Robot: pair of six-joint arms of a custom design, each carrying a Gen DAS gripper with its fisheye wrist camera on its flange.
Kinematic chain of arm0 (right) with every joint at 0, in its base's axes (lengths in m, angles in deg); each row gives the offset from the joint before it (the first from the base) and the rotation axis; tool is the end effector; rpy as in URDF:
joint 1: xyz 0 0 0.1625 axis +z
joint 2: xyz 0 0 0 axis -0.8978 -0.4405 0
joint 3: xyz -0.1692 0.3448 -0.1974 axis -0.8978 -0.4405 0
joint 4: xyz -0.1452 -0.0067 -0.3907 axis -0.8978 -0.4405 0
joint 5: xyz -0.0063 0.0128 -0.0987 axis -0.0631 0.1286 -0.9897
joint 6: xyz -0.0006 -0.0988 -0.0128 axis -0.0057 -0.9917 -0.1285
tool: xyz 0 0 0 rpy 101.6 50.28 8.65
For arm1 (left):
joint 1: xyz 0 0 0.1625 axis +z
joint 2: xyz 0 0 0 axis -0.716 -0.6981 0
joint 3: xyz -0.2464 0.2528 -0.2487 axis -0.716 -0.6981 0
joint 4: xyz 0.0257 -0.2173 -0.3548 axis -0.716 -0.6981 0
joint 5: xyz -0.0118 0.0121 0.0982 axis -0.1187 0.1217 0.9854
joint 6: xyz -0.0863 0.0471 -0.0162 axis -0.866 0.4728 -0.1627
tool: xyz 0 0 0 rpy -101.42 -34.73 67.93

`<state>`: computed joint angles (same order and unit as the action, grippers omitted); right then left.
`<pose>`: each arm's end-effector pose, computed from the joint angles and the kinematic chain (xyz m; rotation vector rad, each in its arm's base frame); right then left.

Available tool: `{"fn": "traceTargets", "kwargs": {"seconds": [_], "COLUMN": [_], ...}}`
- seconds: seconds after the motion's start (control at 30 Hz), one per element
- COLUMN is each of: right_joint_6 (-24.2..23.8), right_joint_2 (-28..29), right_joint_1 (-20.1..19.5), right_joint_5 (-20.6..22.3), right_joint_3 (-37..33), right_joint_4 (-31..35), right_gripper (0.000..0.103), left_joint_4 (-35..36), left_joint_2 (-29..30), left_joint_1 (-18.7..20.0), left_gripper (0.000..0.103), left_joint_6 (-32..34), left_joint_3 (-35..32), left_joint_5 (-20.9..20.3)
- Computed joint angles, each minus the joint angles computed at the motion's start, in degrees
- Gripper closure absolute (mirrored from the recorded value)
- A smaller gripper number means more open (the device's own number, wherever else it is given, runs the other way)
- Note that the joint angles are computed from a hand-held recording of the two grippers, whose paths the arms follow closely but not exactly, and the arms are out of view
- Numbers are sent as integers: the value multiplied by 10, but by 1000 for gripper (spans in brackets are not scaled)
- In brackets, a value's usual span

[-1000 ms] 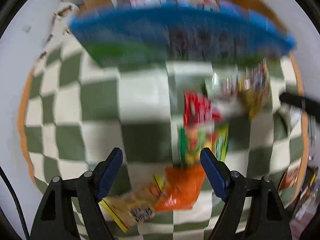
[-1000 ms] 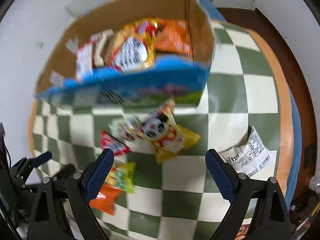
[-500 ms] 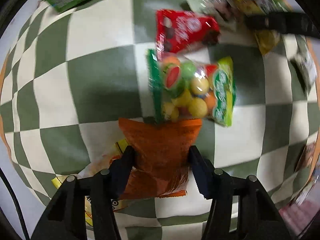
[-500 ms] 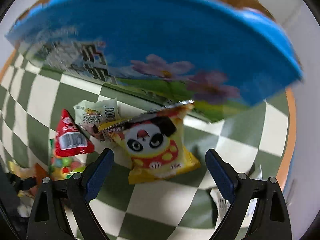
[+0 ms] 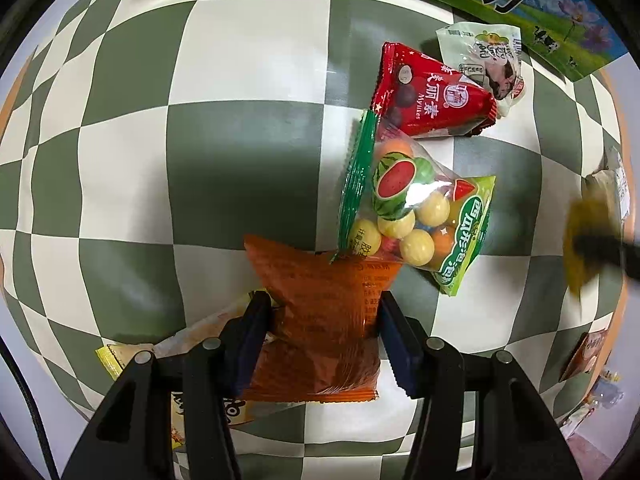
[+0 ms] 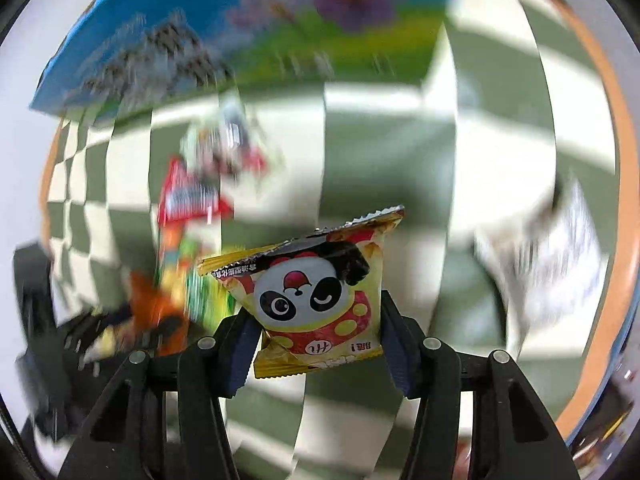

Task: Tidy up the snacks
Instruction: 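Grasp the orange chip bag with left tool while right tool grasps the yellow panda bag, then carry both bags into the box and open both tools to release them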

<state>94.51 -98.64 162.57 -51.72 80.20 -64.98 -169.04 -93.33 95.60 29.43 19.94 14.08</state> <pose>0.1528 -0.3998 0.1325 -0.9154 -2.5864 0.3263 -0.2105 -0.5360 0.1333 0.8503 2.2085 0.4559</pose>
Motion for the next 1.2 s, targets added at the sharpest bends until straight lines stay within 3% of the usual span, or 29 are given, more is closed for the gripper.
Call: {"fn": "traceTargets", "kwargs": {"seconds": [0.1,0.2,0.27,0.3,0.33,0.5,0.73,0.77,0.83,0.87,1.03,1.2], "right_joint_6": [34,62,74,85,92,122,183,196,219,223,238,223], "right_joint_2": [-10,4,18,25,28,48,83,89,115,117,119,79], "right_joint_1": [-10,-20,-22,-17,-11,20,43,50,68,72,88,106], "right_joint_5": [48,37,30,25,16,-19,-32,-38,-48,-52,-58,-47], "right_joint_3": [41,63,70,70,69,55,75,73,74,77,84,93], "right_joint_4": [-10,-32,-62,-65,-64,-32,-103,-106,-137,-145,-164,-169], "right_gripper": [45,43,32,22,20,20,20,21,32,45,48,50], "left_joint_4": [2,14,28,27,30,52,21,16,4,2,0,28], "left_joint_2": [4,25,38,37,35,29,14,10,2,-1,-21,-46], "left_joint_1": [6,15,18,16,16,11,-11,-13,-17,-19,-30,-33], "left_gripper": [49,44,42,42,42,42,45,48,53,54,55,55], "left_joint_6": [2,5,1,1,4,1,-8,-9,-12,-12,-24,-16], "left_joint_3": [-2,-23,-33,-29,-27,-19,29,33,45,45,52,15], "left_joint_5": [4,3,-3,-7,-7,-10,8,8,13,13,-3,-37]}}
